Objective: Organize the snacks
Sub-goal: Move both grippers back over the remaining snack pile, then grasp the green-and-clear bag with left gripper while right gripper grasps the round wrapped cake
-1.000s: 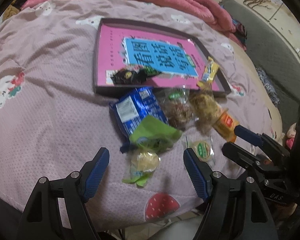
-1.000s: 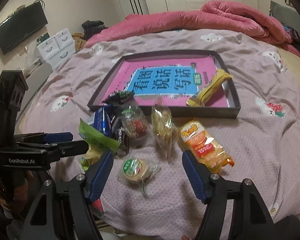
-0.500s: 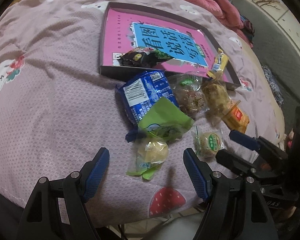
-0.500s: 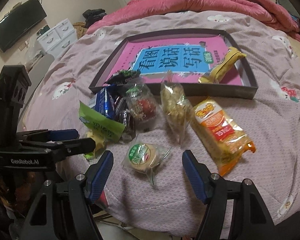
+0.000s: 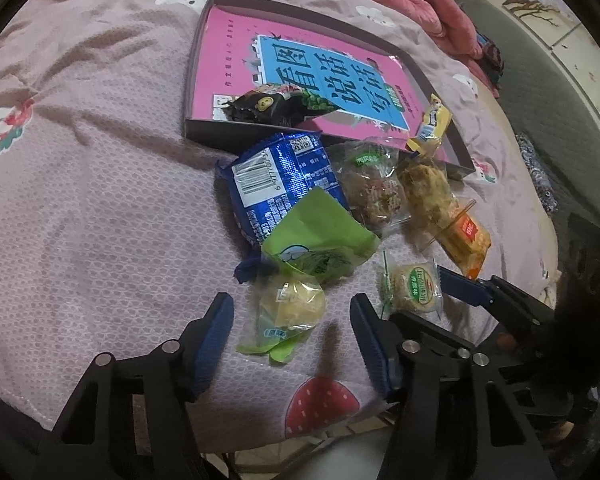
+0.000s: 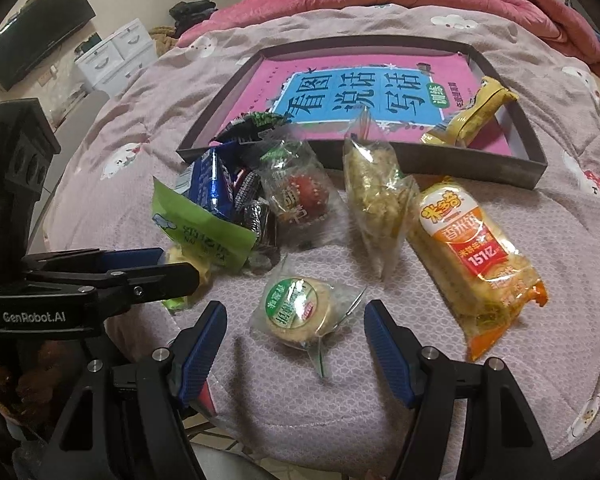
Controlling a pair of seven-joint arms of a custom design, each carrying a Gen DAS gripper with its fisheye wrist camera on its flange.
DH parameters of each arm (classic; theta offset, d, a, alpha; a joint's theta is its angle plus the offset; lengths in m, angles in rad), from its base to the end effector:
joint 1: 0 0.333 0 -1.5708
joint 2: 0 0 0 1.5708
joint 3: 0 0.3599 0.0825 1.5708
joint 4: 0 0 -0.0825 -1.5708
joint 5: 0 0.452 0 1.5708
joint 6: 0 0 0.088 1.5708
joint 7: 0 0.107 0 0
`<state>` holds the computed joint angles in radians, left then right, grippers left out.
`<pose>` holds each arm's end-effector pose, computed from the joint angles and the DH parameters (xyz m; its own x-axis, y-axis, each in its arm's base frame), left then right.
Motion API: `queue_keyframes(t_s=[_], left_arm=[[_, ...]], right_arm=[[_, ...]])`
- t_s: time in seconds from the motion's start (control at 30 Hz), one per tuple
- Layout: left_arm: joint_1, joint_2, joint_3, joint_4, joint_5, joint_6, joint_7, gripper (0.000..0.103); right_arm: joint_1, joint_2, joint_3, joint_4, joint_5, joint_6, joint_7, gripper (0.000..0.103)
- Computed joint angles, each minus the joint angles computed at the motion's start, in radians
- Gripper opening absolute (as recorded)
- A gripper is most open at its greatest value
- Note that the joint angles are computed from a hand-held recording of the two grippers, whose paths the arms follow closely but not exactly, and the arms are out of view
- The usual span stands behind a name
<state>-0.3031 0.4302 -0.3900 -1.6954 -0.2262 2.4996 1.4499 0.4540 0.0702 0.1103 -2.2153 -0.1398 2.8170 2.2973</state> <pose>0.6179 -0.4625 0.4112 -0.3750 -0.8435 0.3846 -0.9155 0.2716 -0.2969 0.5314 0.3436 0.4046 0.0188 -0.9654 -0.2600 -0.8925 0.1010 -0.4395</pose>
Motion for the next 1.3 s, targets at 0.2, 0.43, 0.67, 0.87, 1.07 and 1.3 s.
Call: queue_keyframes(t_s=[0.2,0.43,0.67,0.87,1.07,1.3], left_arm=[[-0.002,0.01,0.0,0.01,0.005,-0.014,-0.001,0.06],[-0.014,0.022,0.004,0.024,0.022,-0.023,-0.016,0.06],[-0.041,0.04,0.023,0.048,0.076,-0.03,-0.061,0.056],[-0.061,0.048,0.04,0.064,0.141,-0.052,-0.116,0.041],[-0.047,0.042,0.03,0.052,0.136,-0.037,-0.124,0.034],[-0.016,0.004,0.014,0.009,0.084,-0.025,-0.105,0.034]], right_arm=[[0.006,0.018,-0.007,0.014,-0.027,-0.01,0.014,0.068],[0.01,0.022,-0.017,0.009,-0.05,0.015,0.035,0.044],[0.006,-0.002,-0.026,-0.016,-0.093,0.034,0.084,0.039],[-0.018,-0.035,-0.023,-0.049,-0.164,0.059,0.185,0.039],[-0.037,-0.052,-0.011,-0.058,-0.26,0.081,0.257,0.039],[-0.064,-0.075,0.0,-0.062,-0.446,0.127,0.404,0.039]])
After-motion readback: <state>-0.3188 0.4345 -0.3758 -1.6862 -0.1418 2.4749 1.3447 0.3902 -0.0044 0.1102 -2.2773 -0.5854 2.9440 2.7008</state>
